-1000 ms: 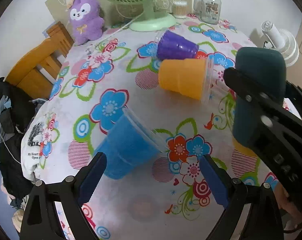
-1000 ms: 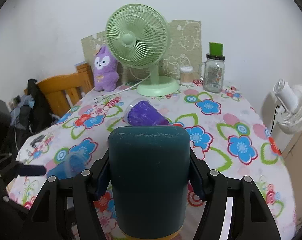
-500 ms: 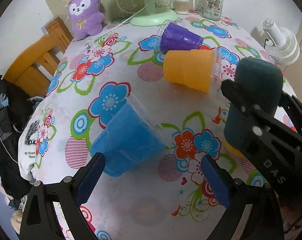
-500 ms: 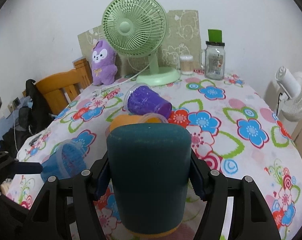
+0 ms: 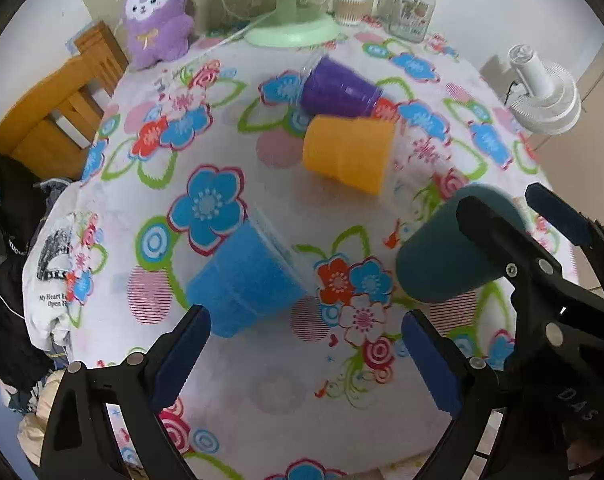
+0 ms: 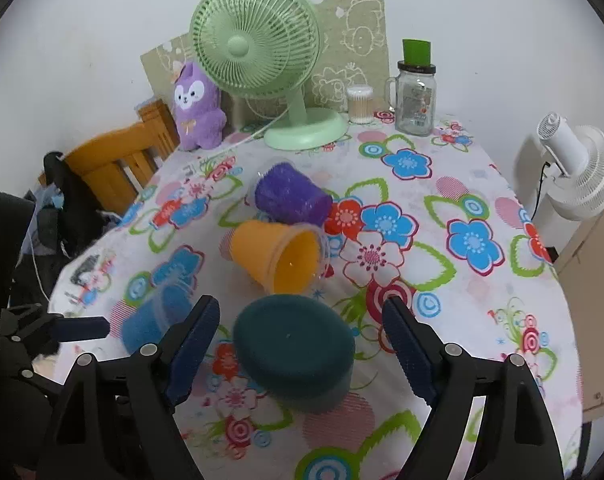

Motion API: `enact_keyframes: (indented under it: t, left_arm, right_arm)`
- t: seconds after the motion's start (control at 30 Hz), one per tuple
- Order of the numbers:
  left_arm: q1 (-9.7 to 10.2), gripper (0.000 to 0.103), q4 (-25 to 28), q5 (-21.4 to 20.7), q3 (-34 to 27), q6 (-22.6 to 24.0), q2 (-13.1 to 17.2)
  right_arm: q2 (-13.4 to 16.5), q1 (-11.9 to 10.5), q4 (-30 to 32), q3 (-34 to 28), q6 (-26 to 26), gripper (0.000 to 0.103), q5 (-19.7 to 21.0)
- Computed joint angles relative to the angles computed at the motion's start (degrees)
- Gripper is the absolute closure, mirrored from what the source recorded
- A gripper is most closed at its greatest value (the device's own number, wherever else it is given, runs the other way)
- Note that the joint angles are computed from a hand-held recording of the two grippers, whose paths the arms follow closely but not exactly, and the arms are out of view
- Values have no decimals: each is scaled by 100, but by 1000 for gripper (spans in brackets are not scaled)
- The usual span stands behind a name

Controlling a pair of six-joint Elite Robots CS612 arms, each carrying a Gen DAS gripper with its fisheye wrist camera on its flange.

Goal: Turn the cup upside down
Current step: 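Lower the teal cup rim-down onto the tablecloth and open the right gripper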

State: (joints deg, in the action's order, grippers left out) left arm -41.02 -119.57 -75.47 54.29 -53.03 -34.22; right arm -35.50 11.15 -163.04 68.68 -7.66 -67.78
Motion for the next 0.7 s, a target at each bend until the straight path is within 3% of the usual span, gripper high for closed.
enact_keyframes:
  t: [0.07, 0.27, 0.43, 0.7]
  left_arm:
    - [-10, 6, 29, 32, -21, 0, -62]
    - [-20, 4, 67, 178, -77, -49, -207]
    - [-30, 3, -65, 282, -44, -126, -332]
    - [-63, 3, -299, 422, 170, -359, -525]
  right_arm:
    - [-92, -20, 131, 3, 87, 8, 19]
    - [-352, -55, 474, -19, 132, 7, -149]
    - [-491, -98, 1124, -159, -37, 7, -237]
    - [-731, -134, 1175, -41, -66, 7, -422]
